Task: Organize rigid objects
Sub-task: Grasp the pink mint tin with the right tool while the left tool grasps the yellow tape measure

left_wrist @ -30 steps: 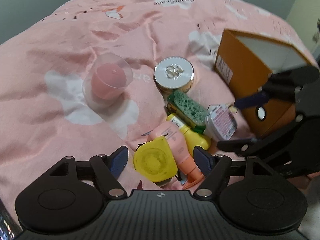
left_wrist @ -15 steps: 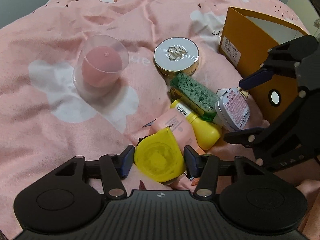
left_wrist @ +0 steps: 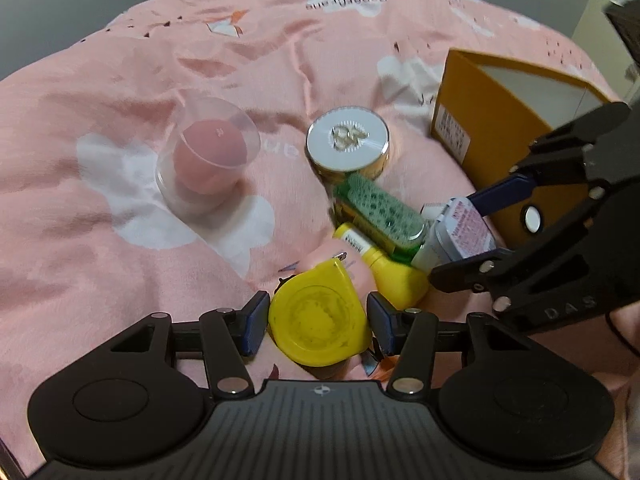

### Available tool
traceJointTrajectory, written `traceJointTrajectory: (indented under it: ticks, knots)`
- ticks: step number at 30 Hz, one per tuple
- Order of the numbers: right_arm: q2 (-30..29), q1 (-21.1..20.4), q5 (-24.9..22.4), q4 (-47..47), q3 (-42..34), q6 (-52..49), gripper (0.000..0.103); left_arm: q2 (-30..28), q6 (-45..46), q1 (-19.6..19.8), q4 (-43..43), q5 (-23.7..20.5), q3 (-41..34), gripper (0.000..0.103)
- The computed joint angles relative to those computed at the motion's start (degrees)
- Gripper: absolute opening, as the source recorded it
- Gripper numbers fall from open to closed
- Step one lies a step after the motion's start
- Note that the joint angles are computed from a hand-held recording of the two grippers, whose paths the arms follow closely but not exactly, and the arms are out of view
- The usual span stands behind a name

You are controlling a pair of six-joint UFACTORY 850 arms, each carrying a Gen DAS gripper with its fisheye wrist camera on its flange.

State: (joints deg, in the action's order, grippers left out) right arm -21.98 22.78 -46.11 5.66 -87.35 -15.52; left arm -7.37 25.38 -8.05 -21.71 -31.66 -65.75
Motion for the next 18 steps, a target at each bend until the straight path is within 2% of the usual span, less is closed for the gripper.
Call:
traceJointTrajectory:
  ticks: [9,14,18]
  knots:
    - [5.0,-0.6,4.0,-1.1,2.2,0.4,0.061,2.5,3.8,0.1,-6.8,3.1,0.9,0.061]
    - [7.8,-1.7,6.0,-2.4,2.9,1.9,0.061,3.0,11.3,0.0,-16.5,2.7,-0.5,0.061]
    - [9.9,-4.3,6.2,-0.1,2.9,1.5,0.061,2.7,16.6,-1.4,-22.2,2.8,-2.6,0.060]
